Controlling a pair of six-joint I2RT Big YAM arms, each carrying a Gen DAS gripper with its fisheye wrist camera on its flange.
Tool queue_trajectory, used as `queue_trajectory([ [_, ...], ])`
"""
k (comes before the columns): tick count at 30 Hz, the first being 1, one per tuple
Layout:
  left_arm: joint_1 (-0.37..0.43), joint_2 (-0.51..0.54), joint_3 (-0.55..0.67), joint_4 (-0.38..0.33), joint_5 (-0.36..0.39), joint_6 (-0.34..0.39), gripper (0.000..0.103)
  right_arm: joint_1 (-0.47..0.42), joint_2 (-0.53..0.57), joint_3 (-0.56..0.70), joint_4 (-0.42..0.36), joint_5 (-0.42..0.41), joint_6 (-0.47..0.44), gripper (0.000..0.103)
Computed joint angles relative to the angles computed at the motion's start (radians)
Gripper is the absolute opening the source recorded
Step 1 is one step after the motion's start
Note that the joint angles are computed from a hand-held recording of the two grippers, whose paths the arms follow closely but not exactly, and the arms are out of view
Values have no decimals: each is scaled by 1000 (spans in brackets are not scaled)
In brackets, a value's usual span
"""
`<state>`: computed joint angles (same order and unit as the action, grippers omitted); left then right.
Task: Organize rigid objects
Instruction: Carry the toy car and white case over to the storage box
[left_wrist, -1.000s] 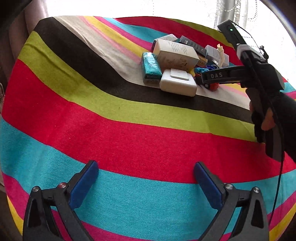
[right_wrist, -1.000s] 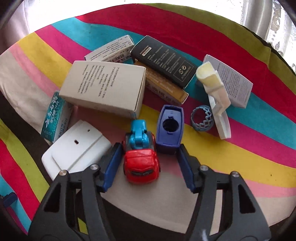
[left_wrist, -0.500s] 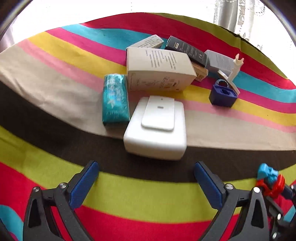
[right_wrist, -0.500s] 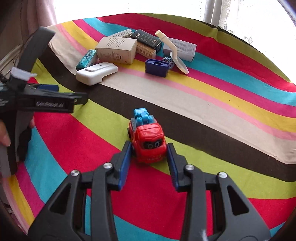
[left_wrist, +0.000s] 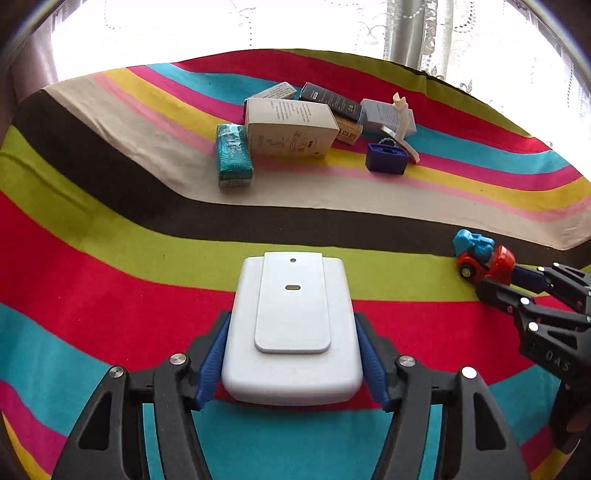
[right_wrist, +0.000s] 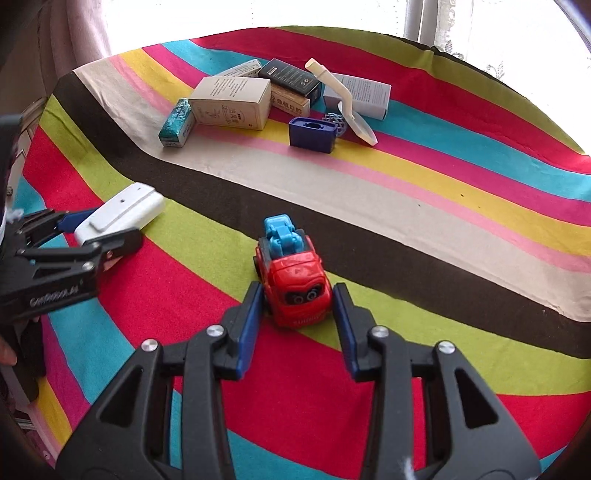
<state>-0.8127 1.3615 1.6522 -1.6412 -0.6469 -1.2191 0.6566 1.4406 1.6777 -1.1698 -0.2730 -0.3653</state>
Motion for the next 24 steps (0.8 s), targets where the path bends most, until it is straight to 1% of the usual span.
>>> queue_trajectory([
  [1, -9, -5, -6, -9, -2, -24, 64, 1, 0, 0, 0, 2, -1, 43],
  [3, -11, -4, -6, -15, -2, -34, 67, 2, 0, 0, 1, 5, -2, 43],
  [4, -11, 0, -3, -19, 2, -26, 75, 3, -1, -1, 3, 9, -1, 45],
  [5, 6, 7, 5, -18, 9, -7, 81, 5, -1, -2, 7, 21, 1, 50],
  [6, 8, 7, 5, -20, 11, -16, 82, 5, -1, -2, 9, 32, 8, 53],
  [7, 24, -2, -5, -3, 17, -2, 83, 3, 1, -1, 9, 34, 19, 58],
  [8, 25, -6, -9, 1, 17, -3, 83, -1, 4, 2, 6, 30, 25, 62],
  [14, 26, -1, -7, 4, 16, -6, 82, -1, 9, 5, 7, 33, 32, 64],
  [15, 24, -1, -6, 0, 13, -12, 81, -1, 10, 5, 7, 32, 32, 65],
  [16, 22, -2, -6, -6, 8, -23, 76, -2, 11, 6, 7, 30, 32, 65],
  [17, 19, -6, -8, -13, -1, -41, 64, -1, 10, 3, 11, 31, 31, 56],
  [18, 18, -11, -12, -18, -8, -60, 64, 0, 5, -2, 16, 23, 25, 42],
  [20, 16, -20, -23, -8, -10, -63, 64, 4, -5, -14, 31, 35, 18, 41],
  [24, 19, -8, -12, -28, -11, -63, 64, 2, -2, -14, 32, 32, 19, 42],
])
